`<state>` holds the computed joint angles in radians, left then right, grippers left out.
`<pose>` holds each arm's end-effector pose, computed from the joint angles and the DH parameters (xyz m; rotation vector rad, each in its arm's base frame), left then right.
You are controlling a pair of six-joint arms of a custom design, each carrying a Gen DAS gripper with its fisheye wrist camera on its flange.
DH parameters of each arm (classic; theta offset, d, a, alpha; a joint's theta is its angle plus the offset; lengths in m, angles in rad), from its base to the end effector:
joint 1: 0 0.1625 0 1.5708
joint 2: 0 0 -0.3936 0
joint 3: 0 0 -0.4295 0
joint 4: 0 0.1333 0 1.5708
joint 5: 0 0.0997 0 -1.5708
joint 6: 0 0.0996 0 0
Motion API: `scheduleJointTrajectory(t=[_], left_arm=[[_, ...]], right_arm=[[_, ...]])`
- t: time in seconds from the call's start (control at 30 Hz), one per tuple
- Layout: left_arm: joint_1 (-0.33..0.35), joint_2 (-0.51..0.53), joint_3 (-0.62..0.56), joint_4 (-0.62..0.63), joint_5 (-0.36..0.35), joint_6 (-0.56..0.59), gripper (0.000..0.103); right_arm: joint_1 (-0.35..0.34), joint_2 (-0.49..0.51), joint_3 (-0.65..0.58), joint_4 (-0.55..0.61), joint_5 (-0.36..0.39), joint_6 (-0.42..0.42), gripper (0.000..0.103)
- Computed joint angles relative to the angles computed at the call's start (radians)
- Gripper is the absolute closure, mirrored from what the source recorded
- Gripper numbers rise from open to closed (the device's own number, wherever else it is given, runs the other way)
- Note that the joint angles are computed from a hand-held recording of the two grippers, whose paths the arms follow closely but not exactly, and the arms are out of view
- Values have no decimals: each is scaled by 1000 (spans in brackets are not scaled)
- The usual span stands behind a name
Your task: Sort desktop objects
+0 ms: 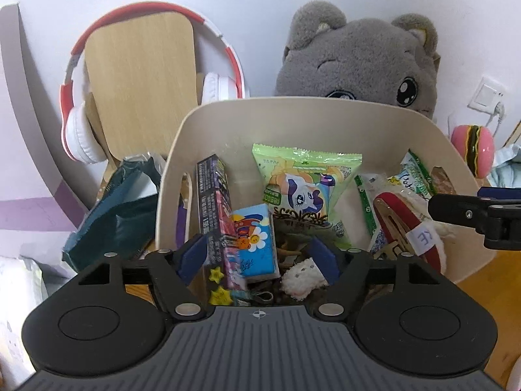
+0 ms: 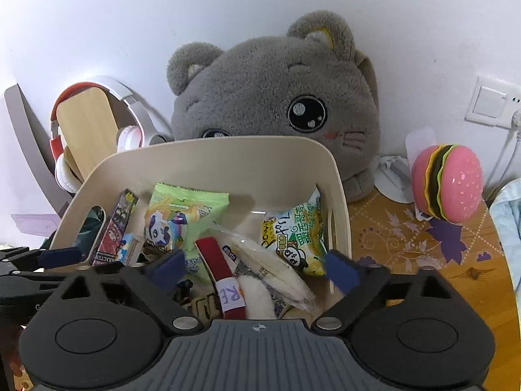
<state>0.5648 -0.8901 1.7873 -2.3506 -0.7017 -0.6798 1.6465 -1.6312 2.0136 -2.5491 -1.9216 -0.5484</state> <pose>-0.4008 -0.5018 0.0572 0.4507 2.3386 -0.7319 0.1373 -0.5008 0.3737 0.6610 -2.5080 0.6657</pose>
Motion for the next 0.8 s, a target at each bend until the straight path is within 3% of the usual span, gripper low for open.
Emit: scheduleJointTrajectory(t=[0.43,0.8], left_arm=[[-58,-91,48,40,2,12,30],[-149,-174,77,162,26,-91,30]], right_arm=[[76,-78,34,11,-38,50,0],[145,-172,82,50,-71,11,0]])
